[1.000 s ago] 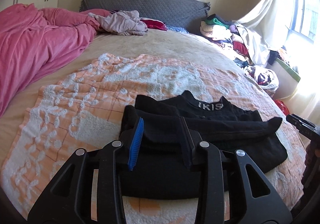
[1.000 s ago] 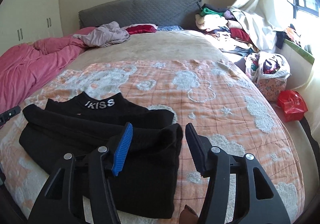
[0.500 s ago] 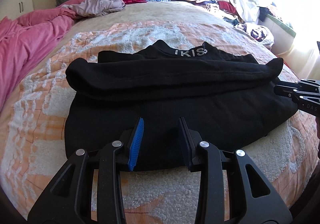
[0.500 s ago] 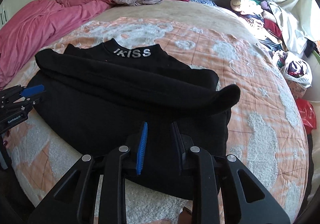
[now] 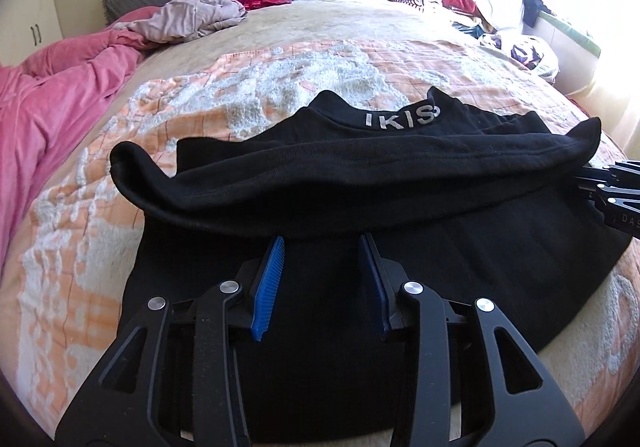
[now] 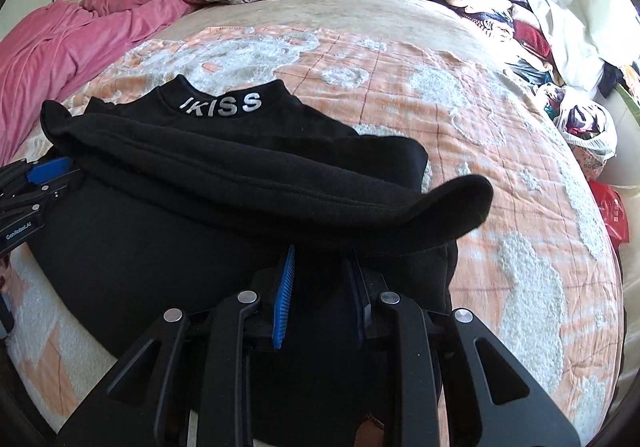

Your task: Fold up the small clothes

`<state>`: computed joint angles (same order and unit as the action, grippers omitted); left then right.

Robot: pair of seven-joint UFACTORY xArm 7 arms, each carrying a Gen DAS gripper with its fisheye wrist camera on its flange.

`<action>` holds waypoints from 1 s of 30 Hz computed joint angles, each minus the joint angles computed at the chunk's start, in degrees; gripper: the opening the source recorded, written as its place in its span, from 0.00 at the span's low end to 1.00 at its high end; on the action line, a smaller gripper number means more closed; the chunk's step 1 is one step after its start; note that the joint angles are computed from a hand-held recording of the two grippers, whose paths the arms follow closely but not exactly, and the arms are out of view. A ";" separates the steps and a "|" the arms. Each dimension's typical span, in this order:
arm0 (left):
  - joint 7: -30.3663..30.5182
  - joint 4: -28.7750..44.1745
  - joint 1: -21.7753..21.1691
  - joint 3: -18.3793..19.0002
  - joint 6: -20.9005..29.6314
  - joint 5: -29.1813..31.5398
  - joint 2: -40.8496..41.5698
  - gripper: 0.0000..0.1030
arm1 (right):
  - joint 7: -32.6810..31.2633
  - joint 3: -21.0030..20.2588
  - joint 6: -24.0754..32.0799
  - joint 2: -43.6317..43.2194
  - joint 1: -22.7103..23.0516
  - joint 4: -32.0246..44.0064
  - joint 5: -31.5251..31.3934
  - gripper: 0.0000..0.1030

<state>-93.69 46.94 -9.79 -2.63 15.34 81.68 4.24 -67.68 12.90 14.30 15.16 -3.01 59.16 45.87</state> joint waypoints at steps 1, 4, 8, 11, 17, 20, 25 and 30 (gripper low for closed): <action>0.50 0.61 0.16 0.13 -0.25 -0.28 0.54 0.30 | -0.85 0.49 -0.56 0.37 -0.21 0.43 0.80 0.22; 2.70 2.94 0.42 0.76 -0.43 -1.45 2.32 0.30 | -2.47 1.58 -1.04 1.51 -1.05 1.93 3.03 0.22; 5.04 5.57 0.85 2.16 -1.80 -4.42 4.20 0.30 | -2.61 2.33 -2.67 3.56 -2.01 4.58 5.12 0.22; 1.41 6.12 0.99 3.81 -3.47 -2.84 3.79 0.30 | -2.57 3.29 -3.00 4.69 -3.80 6.55 7.20 0.22; -16.15 4.09 3.81 3.09 -3.99 12.89 -1.31 0.30 | -4.77 3.91 -2.27 4.60 -6.85 8.81 13.73 0.23; -15.79 2.58 5.91 2.83 -4.46 11.47 -2.32 0.35 | -2.75 1.72 -0.69 4.99 -6.09 9.66 12.80 0.34; -15.41 0.60 9.08 3.84 -6.72 7.78 -2.06 0.35 | 5.48 -1.54 0.77 7.17 -3.99 11.07 5.28 0.40; -15.11 0.85 11.11 4.70 -10.21 6.76 -0.17 0.35 | 8.86 0.30 1.07 8.72 -5.16 11.43 0.65 0.45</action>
